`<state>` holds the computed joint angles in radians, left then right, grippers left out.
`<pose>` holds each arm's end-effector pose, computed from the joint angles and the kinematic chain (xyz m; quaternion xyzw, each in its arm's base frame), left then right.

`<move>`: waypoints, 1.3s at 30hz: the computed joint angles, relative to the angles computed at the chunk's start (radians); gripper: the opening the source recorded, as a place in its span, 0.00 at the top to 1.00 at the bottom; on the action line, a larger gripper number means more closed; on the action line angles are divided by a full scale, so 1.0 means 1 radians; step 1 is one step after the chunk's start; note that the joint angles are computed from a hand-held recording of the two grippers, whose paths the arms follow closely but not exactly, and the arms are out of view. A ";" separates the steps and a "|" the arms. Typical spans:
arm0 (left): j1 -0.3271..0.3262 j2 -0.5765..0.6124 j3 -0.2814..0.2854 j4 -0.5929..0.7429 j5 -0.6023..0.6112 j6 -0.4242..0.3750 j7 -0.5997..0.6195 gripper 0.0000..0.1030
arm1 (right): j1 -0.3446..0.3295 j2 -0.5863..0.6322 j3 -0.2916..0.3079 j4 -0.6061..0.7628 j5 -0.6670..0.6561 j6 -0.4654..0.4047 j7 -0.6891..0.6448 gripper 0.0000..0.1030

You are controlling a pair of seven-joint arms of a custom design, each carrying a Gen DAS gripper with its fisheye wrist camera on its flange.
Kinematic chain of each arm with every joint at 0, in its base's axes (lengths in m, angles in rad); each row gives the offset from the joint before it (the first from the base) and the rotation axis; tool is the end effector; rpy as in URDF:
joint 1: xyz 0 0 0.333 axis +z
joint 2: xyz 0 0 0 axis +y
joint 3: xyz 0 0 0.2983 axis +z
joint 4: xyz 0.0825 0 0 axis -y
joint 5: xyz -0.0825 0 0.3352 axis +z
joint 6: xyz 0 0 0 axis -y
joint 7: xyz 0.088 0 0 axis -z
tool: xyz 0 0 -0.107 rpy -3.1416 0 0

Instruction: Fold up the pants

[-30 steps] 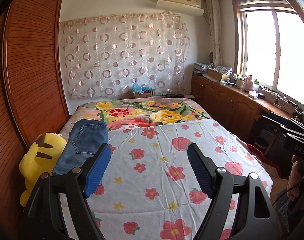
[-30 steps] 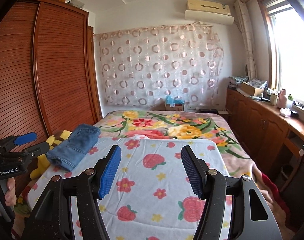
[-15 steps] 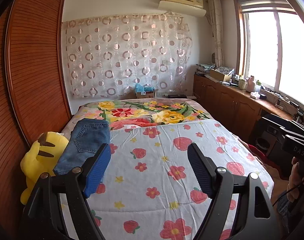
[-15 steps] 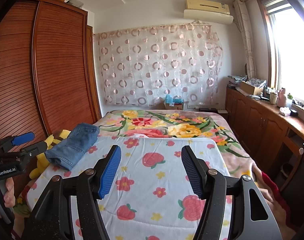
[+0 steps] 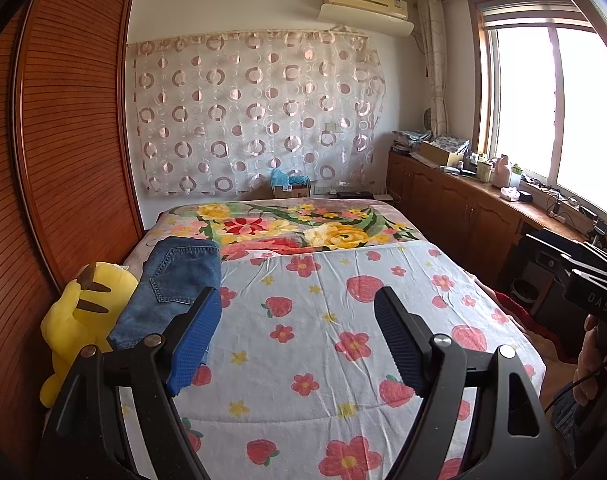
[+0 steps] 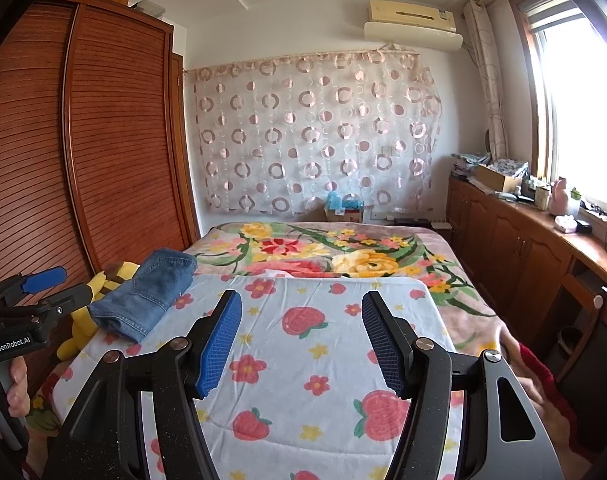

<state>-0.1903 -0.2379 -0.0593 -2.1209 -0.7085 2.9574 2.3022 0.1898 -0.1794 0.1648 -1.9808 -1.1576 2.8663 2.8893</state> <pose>0.4802 -0.0809 0.6294 -0.4813 0.6975 -0.4403 0.2966 0.4511 0.2294 0.6349 -0.5803 0.5690 -0.3841 0.4382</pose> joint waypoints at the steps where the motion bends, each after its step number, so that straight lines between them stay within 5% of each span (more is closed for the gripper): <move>1: 0.000 -0.001 0.000 0.000 0.000 0.001 0.001 0.23 | 0.000 0.000 0.000 0.000 -0.002 -0.001 0.002 0.37; 39: -0.009 -0.017 0.008 -0.002 -0.011 -0.001 0.008 0.23 | -0.005 -0.004 -0.002 -0.004 -0.008 0.006 -0.005 0.37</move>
